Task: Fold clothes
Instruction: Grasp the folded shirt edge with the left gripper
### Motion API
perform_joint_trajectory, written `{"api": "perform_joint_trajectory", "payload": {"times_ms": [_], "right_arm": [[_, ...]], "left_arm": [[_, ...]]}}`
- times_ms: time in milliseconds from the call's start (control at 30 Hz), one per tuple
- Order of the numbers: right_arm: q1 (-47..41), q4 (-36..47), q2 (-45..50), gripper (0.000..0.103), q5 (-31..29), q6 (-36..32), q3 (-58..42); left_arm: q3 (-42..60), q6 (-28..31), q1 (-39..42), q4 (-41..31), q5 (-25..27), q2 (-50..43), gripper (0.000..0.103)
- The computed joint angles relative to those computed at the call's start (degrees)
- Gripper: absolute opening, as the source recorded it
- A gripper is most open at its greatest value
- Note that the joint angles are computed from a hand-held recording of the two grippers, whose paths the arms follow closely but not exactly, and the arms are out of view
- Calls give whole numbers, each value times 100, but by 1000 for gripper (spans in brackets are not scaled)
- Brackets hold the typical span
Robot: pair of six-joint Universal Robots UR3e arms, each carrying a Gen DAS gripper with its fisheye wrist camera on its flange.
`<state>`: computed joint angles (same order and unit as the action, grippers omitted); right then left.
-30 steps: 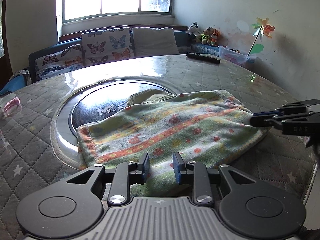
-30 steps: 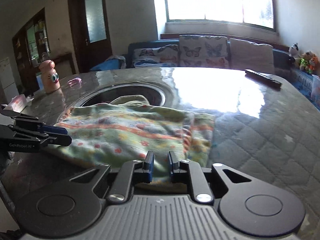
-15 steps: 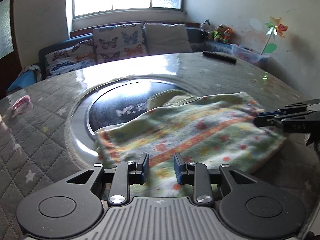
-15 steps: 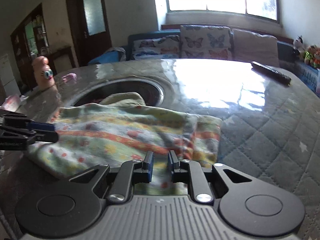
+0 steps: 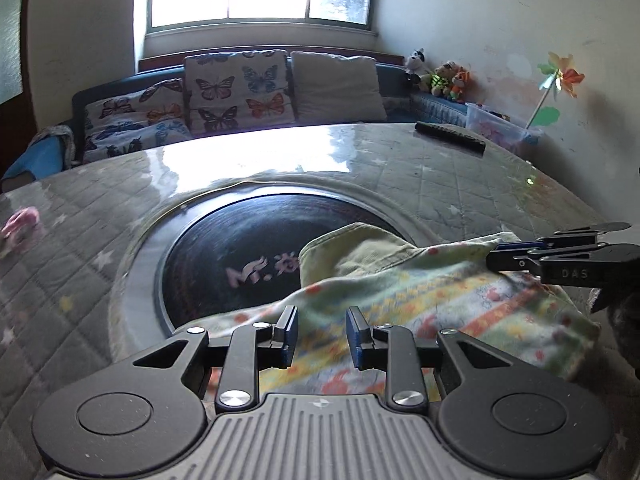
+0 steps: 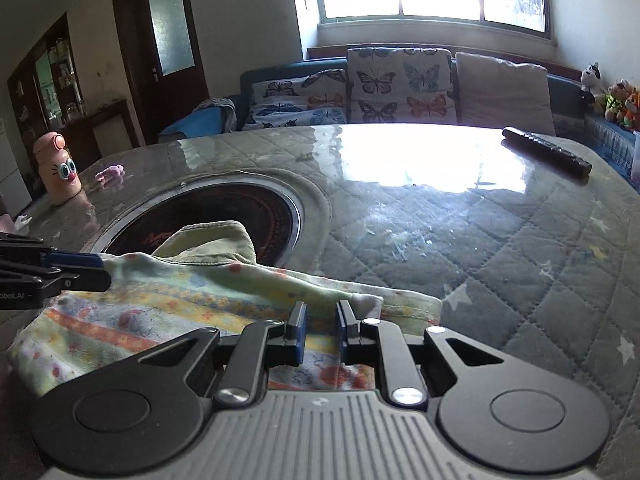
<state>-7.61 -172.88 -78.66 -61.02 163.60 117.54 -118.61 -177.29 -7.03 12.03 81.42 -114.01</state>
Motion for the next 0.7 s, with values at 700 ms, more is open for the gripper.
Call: {"api": "perform_joint_trajectory", "payload": {"times_ms": [700], "right_arm": [[32, 283, -760, 34, 330, -363, 395]], "left_arm": [[-635, -123, 381, 296, 195, 394, 47]]}}
